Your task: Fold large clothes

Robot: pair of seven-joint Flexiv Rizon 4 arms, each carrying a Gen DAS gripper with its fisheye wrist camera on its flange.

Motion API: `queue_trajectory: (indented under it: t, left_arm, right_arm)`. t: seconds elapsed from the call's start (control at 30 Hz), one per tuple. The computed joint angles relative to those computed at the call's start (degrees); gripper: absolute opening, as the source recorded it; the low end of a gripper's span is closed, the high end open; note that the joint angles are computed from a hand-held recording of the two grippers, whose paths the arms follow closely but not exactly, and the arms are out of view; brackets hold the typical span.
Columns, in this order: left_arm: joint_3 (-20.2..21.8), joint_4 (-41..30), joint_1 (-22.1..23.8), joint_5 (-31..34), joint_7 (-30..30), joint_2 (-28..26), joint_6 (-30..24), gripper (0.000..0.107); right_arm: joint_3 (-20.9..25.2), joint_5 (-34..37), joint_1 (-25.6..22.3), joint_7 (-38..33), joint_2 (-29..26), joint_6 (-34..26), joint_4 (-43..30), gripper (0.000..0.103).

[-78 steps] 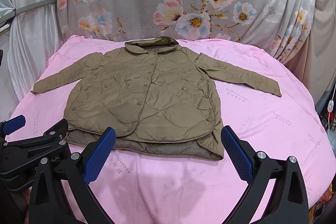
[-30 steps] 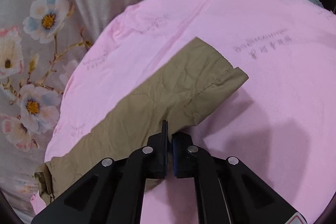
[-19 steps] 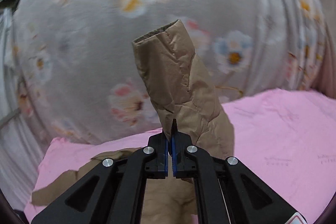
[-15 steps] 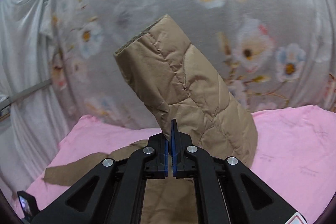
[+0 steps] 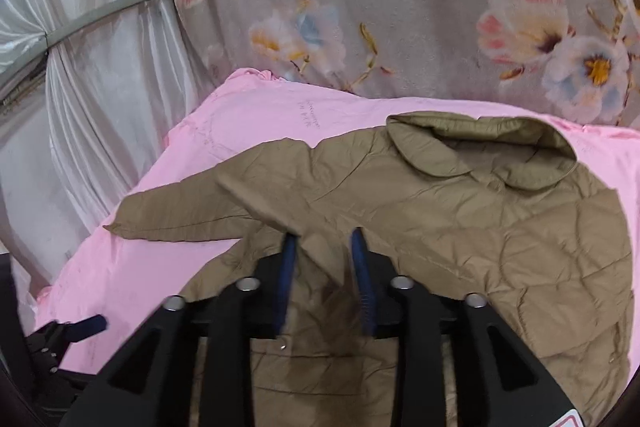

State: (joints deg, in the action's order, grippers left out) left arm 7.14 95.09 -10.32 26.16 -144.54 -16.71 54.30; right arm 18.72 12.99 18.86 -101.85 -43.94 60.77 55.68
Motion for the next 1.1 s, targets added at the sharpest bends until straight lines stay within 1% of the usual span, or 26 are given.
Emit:
queue_trajectory:
  t: [0.03, 0.1, 0.13, 0.2, 0.27, 0.33, 0.4, 0.47, 0.5, 0.53, 0.57, 0.6, 0.63, 0.67, 0.7, 0.73, 0.77, 0.8, 0.83, 0.87, 0.9, 0.97, 1.0, 1.03, 1.07, 1.1]
  left_arm:
    - [-1.2, 0.6, 1.6, -3.0, 2.3, -0.6, 2.8, 0.098]
    - [-2.2, 0.8, 2.9, -6.9, 4.9, -1.9, 7.2, 0.098]
    - [-2.9, 0.7, 3.7, -9.4, 6.8, -2.9, 9.3, 0.098]
    - [-4.3, 0.0, 4.6, -13.8, 10.4, -5.3, 12.7, 0.098]
    - [-5.9, -1.8, 5.5, -18.3, 14.6, -8.4, 13.6, 0.098]
    - [-7.8, -3.9, 6.9, -23.6, 18.0, -12.0, 13.2, 0.098]
    - [-10.0, -4.7, 8.3, -29.5, 21.1, -14.7, 14.2, 0.098]
    - [-8.6, -6.5, 7.3, -31.3, 20.4, -16.6, 13.3, 0.098]
    - [-7.8, -7.1, 6.6, -32.0, 20.4, -17.3, 13.9, 0.097]
    - [-6.1, -8.9, 5.2, -31.8, 19.8, -18.3, 13.1, 0.095]
    - [-4.8, -10.1, 4.3, -31.5, 19.6, -19.0, 12.5, 0.085]
    - [-3.8, -10.9, 3.5, -31.1, 19.4, -19.3, 12.0, 0.070]
    - [-2.0, -13.0, 2.3, -30.0, 18.7, -20.1, 10.2, 0.061]
    - [-0.7, -14.8, 1.4, -28.8, 18.3, -20.8, 8.7, 0.040]
    - [0.2, -16.4, 0.9, -27.9, 18.0, -21.4, 7.3, 0.025]
    - [1.5, -18.4, 0.2, -26.3, 17.3, -22.1, 5.6, 0.018]
    - [2.1, -19.5, 0.0, -25.0, 17.3, -22.3, 5.4, 0.005]
    - [2.7, -20.9, -0.3, -23.6, 17.2, -22.7, 5.5, 0.004]
    - [3.6, -22.3, -0.8, -21.9, 17.0, -23.1, 5.4, 0.003]
    - [3.8, -22.8, -0.9, -20.7, 17.0, -23.0, 5.9, 0.003]
    - [4.7, -23.7, -1.4, -19.1, 16.7, -23.1, 6.1, 0.002]
    - [6.7, -25.5, -2.8, -15.4, 15.9, -23.8, 5.5, 0.002]
    - [7.4, -26.7, -3.4, -13.9, 15.3, -24.5, 4.3, 0.002]
    - [8.0, -27.6, -3.8, -12.7, 14.8, -25.4, 2.7, 0.001]
    - [8.2, -28.3, -4.0, -11.8, 14.2, -26.3, 1.1, 0.000]
    - [8.4, -28.7, -4.1, -10.8, 13.4, -27.4, -0.2, 0.000]
  right_arm:
    - [1.2, 1.5, -0.9, -1.0, 0.5, 1.6, 1.1, 0.055]
    - [3.1, 4.7, -2.8, -2.7, 2.0, 6.8, 4.2, 0.063]
    - [3.5, 5.7, -3.5, -2.7, 2.7, 8.5, 5.4, 0.063]
    - [4.3, 7.5, -5.8, -2.2, 3.9, 9.8, 7.5, 0.063]
    - [3.1, 8.0, -7.1, 0.4, 4.7, 10.0, 8.9, 0.064]
    - [0.4, 7.3, -7.8, 5.1, 5.0, 9.3, 10.2, 0.064]
    - [-3.0, 5.7, -8.0, 11.3, 4.6, 8.3, 11.1, 0.064]
    - [-5.6, 4.0, -8.5, 17.3, 3.5, 7.4, 11.3, 0.064]
    - [-6.4, 3.5, -9.1, 20.1, 2.8, 6.8, 11.0, 0.064]
    - [-6.5, 3.3, -9.9, 22.5, 1.7, 6.1, 10.2, 0.064]
    - [-6.4, 3.3, -10.8, 24.6, 0.6, 5.1, 9.3, 0.064]
    - [-6.2, 3.3, -11.7, 26.9, -0.8, 3.7, 7.8, 0.064]
    - [-5.6, 3.4, -12.6, 28.0, -2.1, 2.6, 6.1, 0.064]
    - [-4.7, 3.8, -13.5, 28.7, -3.5, 1.6, 4.2, 0.063]
    - [-3.6, 4.7, -14.4, 29.1, -5.0, 1.2, 2.2, 0.061]
    - [-3.1, 5.1, -14.8, 29.7, -6.2, 0.9, 0.4, 0.052]
    - [-3.3, 4.9, -14.7, 30.4, -7.3, 0.3, -1.5, 0.043]
    - [-3.5, 4.1, -14.6, 30.6, -8.8, -1.4, -4.3, 0.016]
    - [-3.6, 3.5, -14.4, 30.4, -9.7, -2.7, -6.0, 0.007]
    - [-3.1, 3.5, -14.5, 29.4, -10.2, -2.9, -7.3, 0.005]
    - [-2.7, 3.9, -14.5, 27.5, -9.9, -0.6, -6.9, 0.004]
    - [-3.9, 3.0, -13.5, 24.2, -7.5, 5.7, -2.9, 0.004]
    - [-5.7, 1.4, -12.4, 24.1, -6.3, 8.7, -0.4, 0.004]
    - [-7.4, -0.4, -11.5, 25.0, -5.9, 9.8, 1.0, 0.004]
    - [-9.1, -2.4, -10.6, 26.6, -5.8, 9.6, 2.2, 0.004]
    - [-9.7, -3.9, -10.4, 27.9, -6.5, 8.1, 1.7, 0.004]
